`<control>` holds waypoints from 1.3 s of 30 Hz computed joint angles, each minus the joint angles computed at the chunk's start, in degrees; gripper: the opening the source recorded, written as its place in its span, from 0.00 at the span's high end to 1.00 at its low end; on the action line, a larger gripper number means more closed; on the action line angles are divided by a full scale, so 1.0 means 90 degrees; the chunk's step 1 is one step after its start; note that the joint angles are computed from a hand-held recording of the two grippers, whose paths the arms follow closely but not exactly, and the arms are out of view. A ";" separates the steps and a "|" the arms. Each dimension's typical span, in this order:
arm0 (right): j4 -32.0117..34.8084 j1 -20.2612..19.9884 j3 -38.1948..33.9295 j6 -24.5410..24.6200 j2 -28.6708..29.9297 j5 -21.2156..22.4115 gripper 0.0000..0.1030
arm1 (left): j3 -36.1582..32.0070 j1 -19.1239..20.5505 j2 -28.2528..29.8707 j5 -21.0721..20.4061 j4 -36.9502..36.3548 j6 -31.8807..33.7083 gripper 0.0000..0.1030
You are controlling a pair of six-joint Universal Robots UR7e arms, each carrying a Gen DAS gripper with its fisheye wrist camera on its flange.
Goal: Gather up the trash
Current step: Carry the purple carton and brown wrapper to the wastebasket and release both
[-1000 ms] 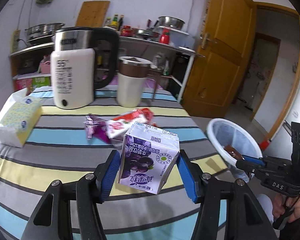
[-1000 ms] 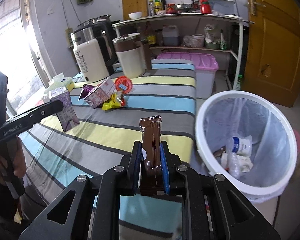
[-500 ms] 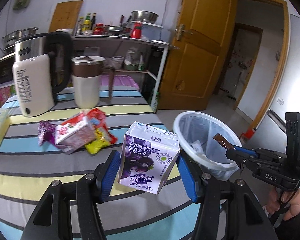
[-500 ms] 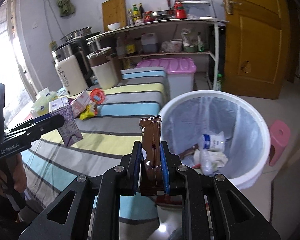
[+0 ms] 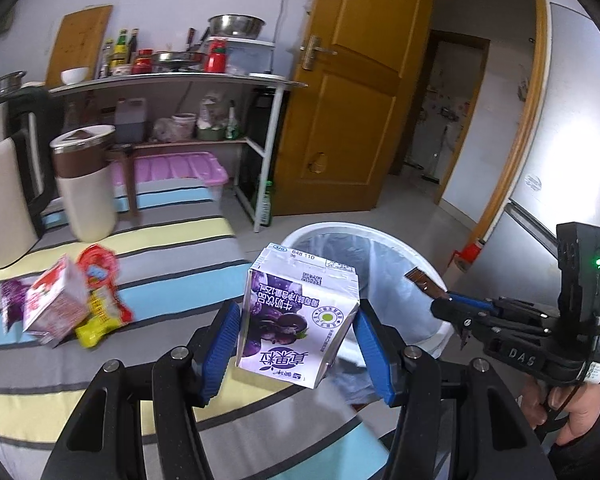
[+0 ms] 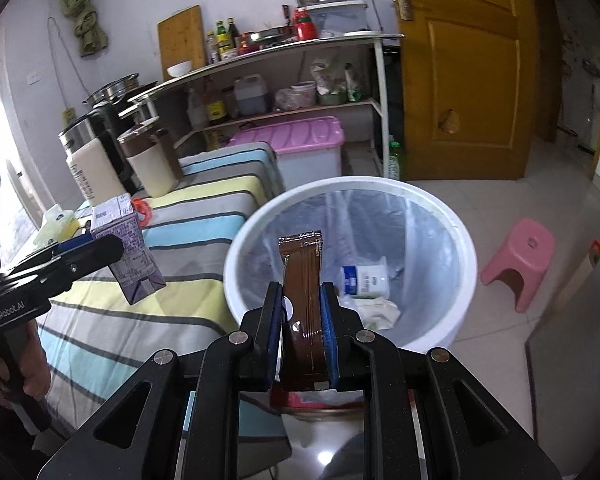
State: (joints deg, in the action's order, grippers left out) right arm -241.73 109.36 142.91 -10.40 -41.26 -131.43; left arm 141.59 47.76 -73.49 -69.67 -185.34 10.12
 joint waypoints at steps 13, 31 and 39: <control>-0.0109 -0.0588 0.0120 -0.0127 -0.0170 0.0073 0.81 | -0.0510 -0.0003 0.1062 -0.0412 -0.0231 0.0186 0.43; 0.0083 -0.0936 -0.0024 -0.0217 -0.0210 0.0129 0.67 | -0.0922 0.0209 0.1484 -0.0655 0.0019 0.0162 0.43; 0.0005 -0.0791 -0.0014 -0.0215 -0.0198 0.0023 0.66 | -0.0831 0.0194 0.1366 -0.0650 -0.0049 0.0141 0.43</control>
State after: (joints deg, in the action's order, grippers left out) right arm -241.69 102.24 142.78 -12.33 -43.04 -131.23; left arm 134.12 49.51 -61.20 -75.51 -185.78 11.39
